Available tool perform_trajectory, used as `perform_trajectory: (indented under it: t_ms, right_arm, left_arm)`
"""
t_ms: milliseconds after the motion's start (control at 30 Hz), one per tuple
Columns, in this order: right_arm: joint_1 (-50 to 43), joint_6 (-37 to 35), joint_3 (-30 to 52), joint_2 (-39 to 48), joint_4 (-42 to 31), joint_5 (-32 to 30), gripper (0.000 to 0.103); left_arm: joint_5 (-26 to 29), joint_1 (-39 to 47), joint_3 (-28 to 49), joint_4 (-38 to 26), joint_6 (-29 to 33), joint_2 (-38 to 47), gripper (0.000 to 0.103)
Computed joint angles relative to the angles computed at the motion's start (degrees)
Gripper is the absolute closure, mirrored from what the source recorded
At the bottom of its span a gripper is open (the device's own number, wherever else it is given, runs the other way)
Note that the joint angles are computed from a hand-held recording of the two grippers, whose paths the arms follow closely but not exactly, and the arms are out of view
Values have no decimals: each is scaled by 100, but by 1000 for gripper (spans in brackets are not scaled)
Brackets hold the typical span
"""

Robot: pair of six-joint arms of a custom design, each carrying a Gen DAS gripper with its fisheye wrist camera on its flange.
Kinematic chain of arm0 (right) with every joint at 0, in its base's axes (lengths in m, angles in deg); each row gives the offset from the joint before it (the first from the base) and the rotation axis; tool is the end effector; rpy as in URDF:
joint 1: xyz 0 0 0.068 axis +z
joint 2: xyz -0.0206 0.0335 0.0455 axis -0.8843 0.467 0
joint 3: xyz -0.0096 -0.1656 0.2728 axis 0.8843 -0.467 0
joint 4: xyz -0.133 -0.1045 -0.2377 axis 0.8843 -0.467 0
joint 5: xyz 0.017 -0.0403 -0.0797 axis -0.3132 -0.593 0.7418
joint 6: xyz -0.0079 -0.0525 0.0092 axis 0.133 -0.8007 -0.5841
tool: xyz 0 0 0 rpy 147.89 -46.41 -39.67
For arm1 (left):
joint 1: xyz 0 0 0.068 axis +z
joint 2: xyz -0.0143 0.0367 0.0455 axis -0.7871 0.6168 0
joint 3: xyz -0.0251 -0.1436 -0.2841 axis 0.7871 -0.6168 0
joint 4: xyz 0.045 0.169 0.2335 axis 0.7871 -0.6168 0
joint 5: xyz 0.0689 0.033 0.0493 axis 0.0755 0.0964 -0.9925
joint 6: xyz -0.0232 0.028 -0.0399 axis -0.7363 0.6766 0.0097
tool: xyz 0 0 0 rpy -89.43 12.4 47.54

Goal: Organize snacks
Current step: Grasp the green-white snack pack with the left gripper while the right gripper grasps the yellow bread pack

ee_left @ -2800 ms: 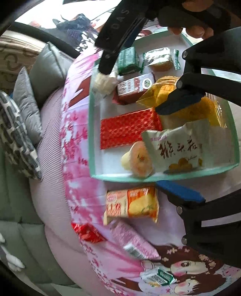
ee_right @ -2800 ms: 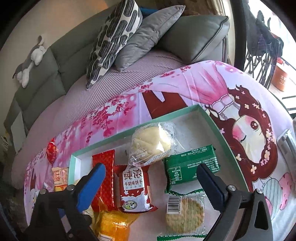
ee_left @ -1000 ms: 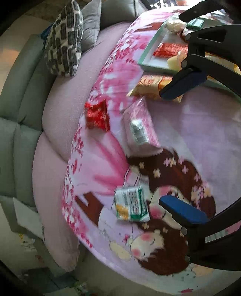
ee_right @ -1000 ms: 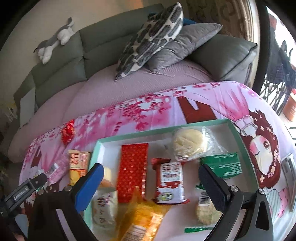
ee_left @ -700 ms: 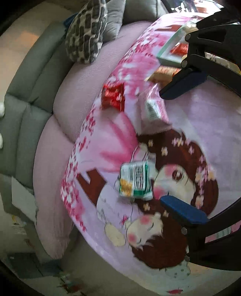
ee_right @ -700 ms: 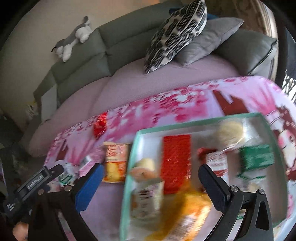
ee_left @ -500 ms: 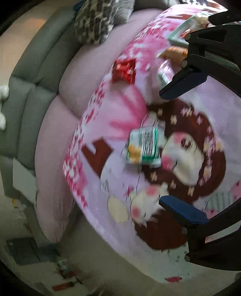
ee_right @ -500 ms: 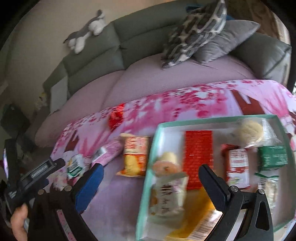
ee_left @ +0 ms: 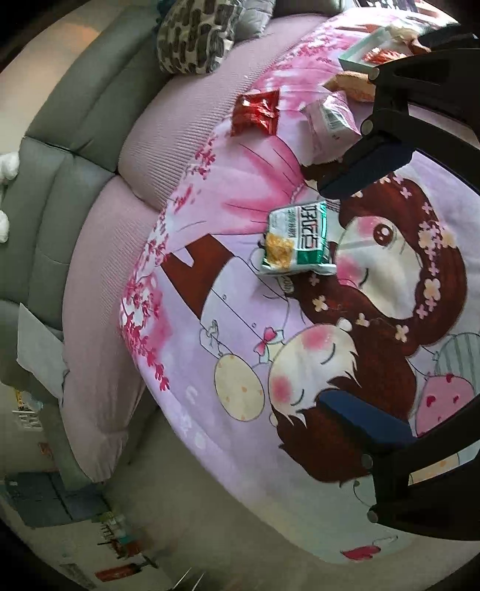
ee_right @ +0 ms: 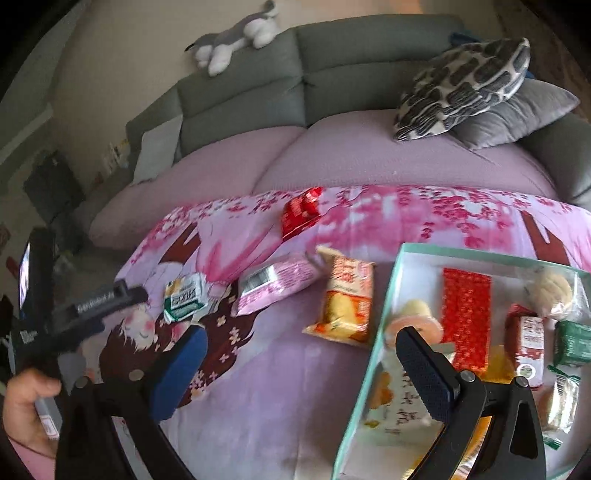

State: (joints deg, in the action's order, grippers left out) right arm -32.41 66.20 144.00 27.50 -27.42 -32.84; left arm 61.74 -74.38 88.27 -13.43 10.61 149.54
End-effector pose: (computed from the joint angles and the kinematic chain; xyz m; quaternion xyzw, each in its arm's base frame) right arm 0.3167 0.1834 0.3106 -0.1272 0.9270 0.1607 0.3141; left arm 0.2914 -0.1049 0.2962 -0.3464 0.8963 0.0268 0.2755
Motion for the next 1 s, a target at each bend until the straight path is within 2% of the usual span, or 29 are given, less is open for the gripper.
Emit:
perform_trajectory:
  t_ms: [200,333,500,633,767,833,1000]
  right_arm:
    - [126,-48,186,291,-115,438,0]
    - [95,-40,413,525,-220,571,0]
    - [91,-82,838,845,-389,765,0]
    - [106,-167,1289,1171,-605,1302,0]
    - [113,-468,1616,1464,-796,1435,1]
    - [144,-550,1706,1601,-890,1461,13]
    - [160,-567,1771,1875,-972,1399,23]
  left_arm:
    - [921,589,-733,1250,-173,-439,0]
    - [1158,840,-821,1529,38,-325,0]
    - [1297,971,-704,1506,358,-33,0]
    - [1083,955,-471,1232,456,255,0]
    - [1012,946,-327,1122,570,476,0]
    - [989,916,-251,1117,661,584,0]
    - [928,817,-68,1101,837,836,0]
